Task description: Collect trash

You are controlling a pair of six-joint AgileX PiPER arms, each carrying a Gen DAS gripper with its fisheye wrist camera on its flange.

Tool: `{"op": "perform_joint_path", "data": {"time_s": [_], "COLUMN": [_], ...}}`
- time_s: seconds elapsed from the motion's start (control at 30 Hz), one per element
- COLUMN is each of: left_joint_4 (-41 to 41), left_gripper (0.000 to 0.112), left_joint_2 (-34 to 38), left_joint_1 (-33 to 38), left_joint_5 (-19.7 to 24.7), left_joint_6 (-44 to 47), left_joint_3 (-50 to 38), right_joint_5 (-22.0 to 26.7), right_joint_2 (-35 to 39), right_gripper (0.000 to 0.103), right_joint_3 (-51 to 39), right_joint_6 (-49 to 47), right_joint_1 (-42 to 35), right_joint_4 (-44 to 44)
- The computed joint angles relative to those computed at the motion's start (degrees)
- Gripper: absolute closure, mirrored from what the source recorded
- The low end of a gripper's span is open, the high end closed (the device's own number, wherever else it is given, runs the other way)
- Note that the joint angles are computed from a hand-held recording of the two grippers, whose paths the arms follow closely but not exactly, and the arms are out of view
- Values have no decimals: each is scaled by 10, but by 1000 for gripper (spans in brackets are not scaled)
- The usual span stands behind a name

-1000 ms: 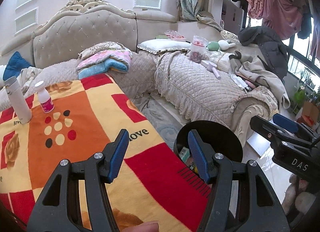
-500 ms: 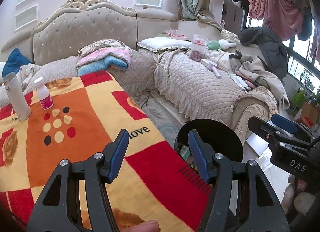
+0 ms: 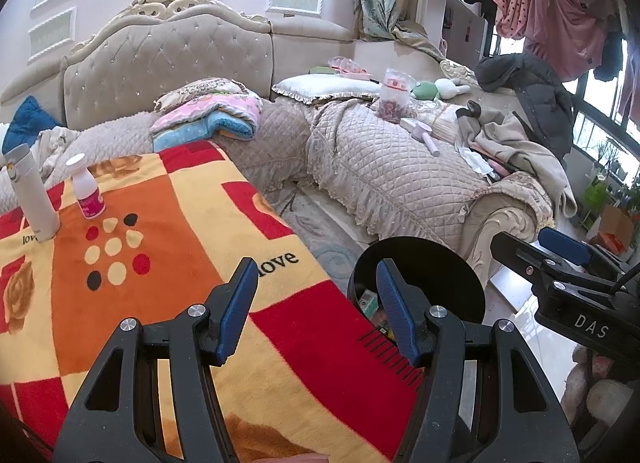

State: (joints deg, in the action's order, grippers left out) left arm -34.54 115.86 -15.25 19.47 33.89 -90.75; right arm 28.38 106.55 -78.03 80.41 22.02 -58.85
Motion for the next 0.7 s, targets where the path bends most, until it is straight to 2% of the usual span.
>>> {"op": "perform_joint_path", "data": {"time_s": [0.7], "left_joint_4": [4], "left_gripper": [52], "left_joint_2": [-1], "left_joint_1": [-1], "left_joint_5": [-1], "left_joint_6": [-3], "left_joint_3": [1], "right_joint_5": [-2], "right_joint_2": [2], "right_gripper": [18], "right_joint_3": [0], "right_joint_6": [-15], "right_joint_1": [-6], "right_joint_4": [17]}}
